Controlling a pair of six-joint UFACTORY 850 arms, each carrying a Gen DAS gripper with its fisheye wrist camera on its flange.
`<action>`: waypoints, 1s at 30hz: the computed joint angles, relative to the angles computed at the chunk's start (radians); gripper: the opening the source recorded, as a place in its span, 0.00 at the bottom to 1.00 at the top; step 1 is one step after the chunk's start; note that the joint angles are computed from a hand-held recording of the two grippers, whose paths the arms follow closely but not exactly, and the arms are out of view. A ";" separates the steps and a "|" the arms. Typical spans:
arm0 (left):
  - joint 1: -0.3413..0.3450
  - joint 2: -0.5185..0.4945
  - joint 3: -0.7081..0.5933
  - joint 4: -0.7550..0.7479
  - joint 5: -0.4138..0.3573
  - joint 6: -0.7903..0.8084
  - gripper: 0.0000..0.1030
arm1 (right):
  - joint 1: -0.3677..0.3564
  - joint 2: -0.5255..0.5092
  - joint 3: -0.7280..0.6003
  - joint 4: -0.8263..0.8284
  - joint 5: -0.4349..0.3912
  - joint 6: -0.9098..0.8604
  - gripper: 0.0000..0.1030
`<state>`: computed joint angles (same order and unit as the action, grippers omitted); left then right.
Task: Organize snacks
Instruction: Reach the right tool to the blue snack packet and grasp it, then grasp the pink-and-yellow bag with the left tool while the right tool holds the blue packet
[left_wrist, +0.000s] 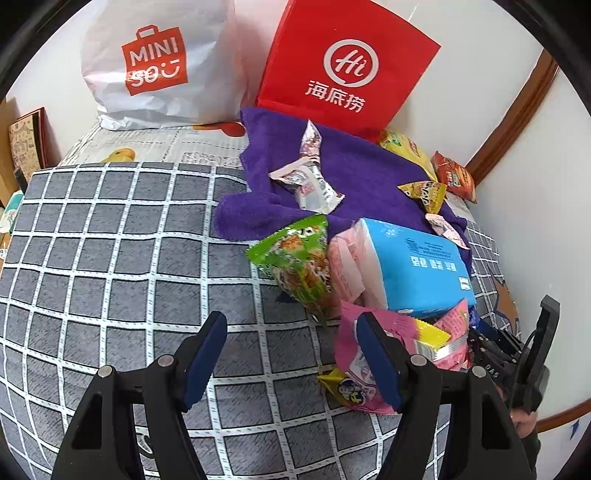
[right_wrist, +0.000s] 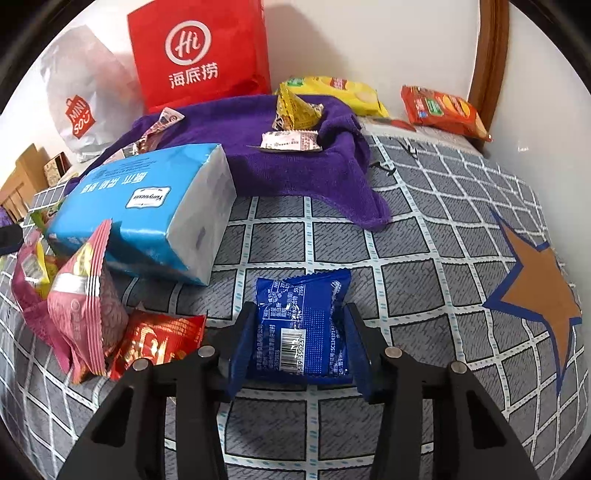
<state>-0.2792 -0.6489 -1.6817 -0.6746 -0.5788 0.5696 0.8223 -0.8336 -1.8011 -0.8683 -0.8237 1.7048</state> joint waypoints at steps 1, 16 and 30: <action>0.000 0.001 0.001 -0.012 -0.007 0.014 0.69 | 0.006 -0.002 0.004 -0.029 -0.008 0.020 0.45; -0.072 0.007 0.043 -0.024 -0.086 0.126 0.69 | 0.004 0.005 0.018 -0.045 0.007 0.052 0.46; -0.109 0.010 0.076 0.054 0.024 0.046 0.64 | 0.002 0.012 0.030 -0.053 0.021 0.065 0.48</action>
<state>-0.3884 -0.6389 -1.6058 -0.6207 -0.5546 0.6161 0.8243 -0.8221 -1.7710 -0.9211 -0.8025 1.7700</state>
